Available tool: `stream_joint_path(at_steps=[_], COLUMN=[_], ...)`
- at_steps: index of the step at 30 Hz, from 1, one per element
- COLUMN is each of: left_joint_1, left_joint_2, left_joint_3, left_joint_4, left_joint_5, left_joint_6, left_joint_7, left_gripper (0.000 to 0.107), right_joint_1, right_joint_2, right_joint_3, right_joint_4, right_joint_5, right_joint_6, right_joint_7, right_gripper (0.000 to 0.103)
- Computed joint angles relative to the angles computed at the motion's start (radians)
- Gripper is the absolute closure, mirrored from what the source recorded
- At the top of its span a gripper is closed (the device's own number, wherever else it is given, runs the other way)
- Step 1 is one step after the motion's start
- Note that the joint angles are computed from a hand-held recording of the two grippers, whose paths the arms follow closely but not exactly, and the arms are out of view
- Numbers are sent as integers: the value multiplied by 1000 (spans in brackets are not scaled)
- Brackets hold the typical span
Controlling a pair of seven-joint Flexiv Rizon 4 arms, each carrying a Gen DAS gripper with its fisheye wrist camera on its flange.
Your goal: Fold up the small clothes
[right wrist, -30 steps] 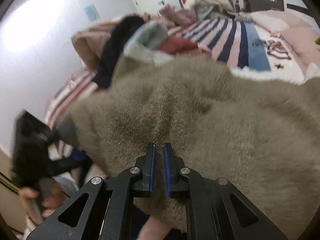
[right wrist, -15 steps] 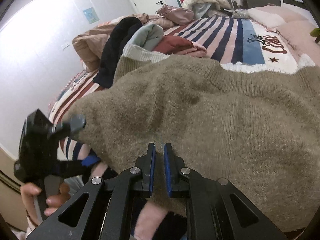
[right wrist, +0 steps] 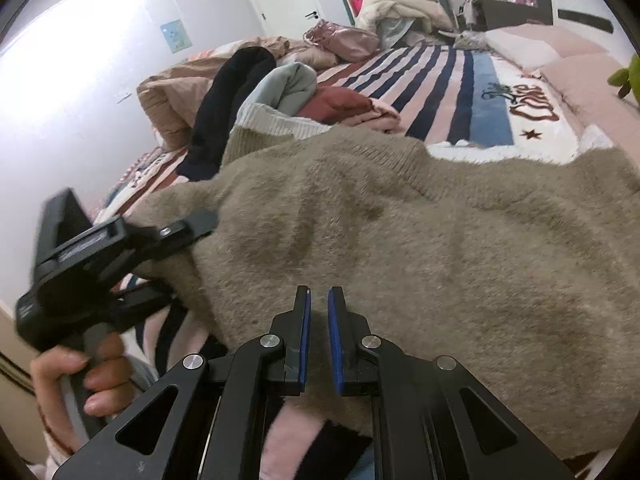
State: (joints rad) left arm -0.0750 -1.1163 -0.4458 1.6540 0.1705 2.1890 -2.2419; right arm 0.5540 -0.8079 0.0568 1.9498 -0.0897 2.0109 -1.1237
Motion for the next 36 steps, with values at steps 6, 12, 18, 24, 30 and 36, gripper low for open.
stream_joint_path(at_steps=[6, 12, 18, 24, 30, 36], left_joint_1=[-161, -215, -381, -350, -372, -203], left_joint_2=[100, 136, 120, -4, 19, 48], left_joint_3=[165, 187, 278, 48, 66, -178], left_joint_4=[12, -39, -252, -455, -407, -232], left_joint_5=[-97, -113, -187, -190, -187, -250], left_joint_6=[-1, -53, -281, -661, -634, -550], left_joint_7=[168, 340, 618, 974, 987, 1109], left_gripper=[82, 83, 83, 79, 52, 30], right_joint_1=[-97, -298, -291, -345, -374, -341], right_joint_2=[-61, -48, 77, 107, 104, 139], right_joint_3=[89, 221, 100, 73, 56, 42], right_joint_4=[-51, 40, 278, 420, 463, 406], right_joint_5=[-76, -181, -18, 32, 2, -30], right_joint_6=[-24, 128, 420, 611, 652, 651], right_joint_7=[35, 97, 97, 110, 125, 78], right_gripper=[98, 98, 97, 97, 97, 97])
